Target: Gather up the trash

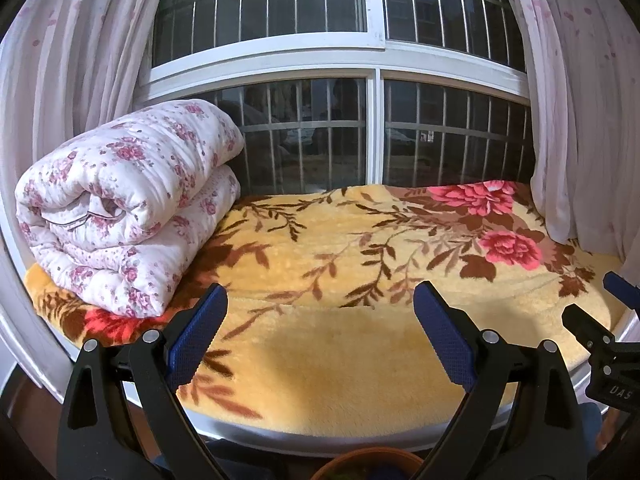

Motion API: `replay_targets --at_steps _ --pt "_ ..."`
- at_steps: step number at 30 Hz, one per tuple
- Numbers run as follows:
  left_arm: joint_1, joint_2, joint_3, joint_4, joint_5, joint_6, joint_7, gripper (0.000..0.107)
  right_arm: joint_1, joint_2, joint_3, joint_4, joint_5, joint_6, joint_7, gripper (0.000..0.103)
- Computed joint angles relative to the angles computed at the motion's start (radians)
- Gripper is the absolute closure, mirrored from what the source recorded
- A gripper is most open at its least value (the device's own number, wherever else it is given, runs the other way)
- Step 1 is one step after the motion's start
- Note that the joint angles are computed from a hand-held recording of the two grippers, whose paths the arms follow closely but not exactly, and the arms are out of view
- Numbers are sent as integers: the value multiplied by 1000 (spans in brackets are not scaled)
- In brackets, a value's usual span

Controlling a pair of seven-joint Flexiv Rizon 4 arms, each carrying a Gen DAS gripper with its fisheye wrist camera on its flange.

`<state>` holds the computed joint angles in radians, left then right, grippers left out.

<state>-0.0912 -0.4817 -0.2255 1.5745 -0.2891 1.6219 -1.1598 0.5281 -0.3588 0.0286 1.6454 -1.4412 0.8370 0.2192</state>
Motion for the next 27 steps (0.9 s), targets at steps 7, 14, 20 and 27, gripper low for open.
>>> replay_targets --at_steps 7,14,20,27 --pt "-14 -2 20 -9 5 8 -17 15 -7 5 2 7 0 8 -2 8" --pt "-10 -5 19 -13 11 20 -26 15 -6 5 2 6 -1 8 -4 8" --pt "-3 -6 14 -17 14 22 -29 15 -6 4 2 5 2 8 -5 8" --pt "-10 -5 23 -19 18 21 -38 15 -5 3 2 4 2 6 -6 8"
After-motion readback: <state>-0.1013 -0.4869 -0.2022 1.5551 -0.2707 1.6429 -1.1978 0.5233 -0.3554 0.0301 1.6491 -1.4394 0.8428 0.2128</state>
